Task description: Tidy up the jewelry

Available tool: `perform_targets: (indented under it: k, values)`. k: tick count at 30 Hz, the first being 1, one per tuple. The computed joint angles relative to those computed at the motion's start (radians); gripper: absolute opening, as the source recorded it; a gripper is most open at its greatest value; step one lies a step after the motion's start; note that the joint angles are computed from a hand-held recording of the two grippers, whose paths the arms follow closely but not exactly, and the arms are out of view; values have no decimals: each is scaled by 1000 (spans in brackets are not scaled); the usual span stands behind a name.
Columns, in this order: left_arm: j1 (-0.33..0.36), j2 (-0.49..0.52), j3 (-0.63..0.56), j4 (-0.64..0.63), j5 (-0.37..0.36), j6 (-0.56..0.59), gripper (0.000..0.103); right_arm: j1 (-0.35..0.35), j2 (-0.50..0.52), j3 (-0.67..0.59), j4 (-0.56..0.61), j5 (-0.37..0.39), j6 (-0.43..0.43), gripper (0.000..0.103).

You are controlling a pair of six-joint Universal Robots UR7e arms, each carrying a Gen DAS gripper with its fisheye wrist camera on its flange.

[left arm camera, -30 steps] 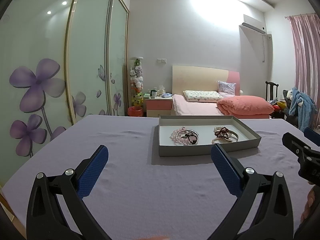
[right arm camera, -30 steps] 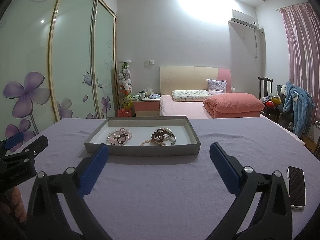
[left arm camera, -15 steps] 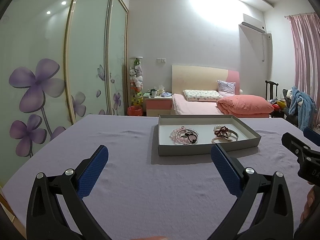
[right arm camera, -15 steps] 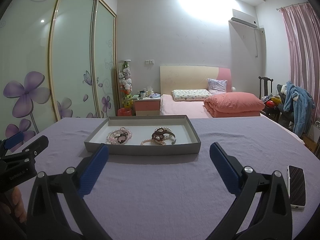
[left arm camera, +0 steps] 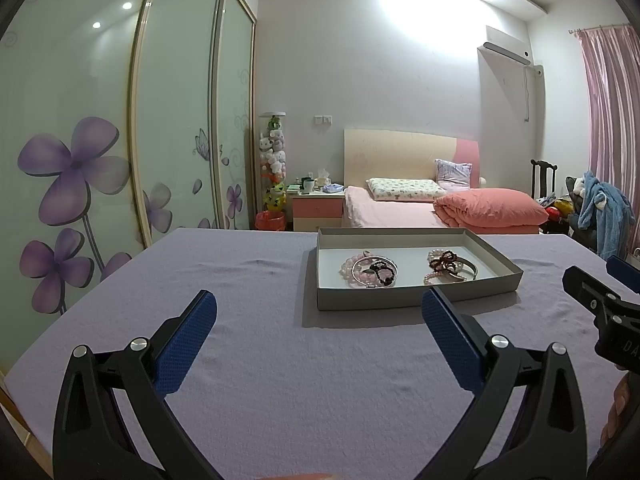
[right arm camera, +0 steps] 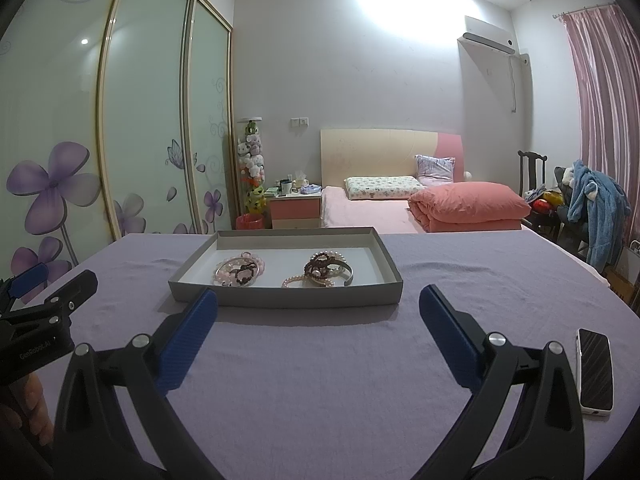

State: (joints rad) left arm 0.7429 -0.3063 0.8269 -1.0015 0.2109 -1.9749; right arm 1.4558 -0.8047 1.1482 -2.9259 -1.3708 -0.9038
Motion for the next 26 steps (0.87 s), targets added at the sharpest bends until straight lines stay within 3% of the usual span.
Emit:
perform_targets:
  k: [9,19,26]
  values:
    - [0,2,-5,15,-2,-12,101,-3,-7,17,-8,1,-1,99]
    - [0,-14,50,-113,2,75,101,-3,-9,19,-7,1,-1,99]
    - [1,-14,33,-67,-2,43,101,-3,-9,19,-5,1,-1,99]
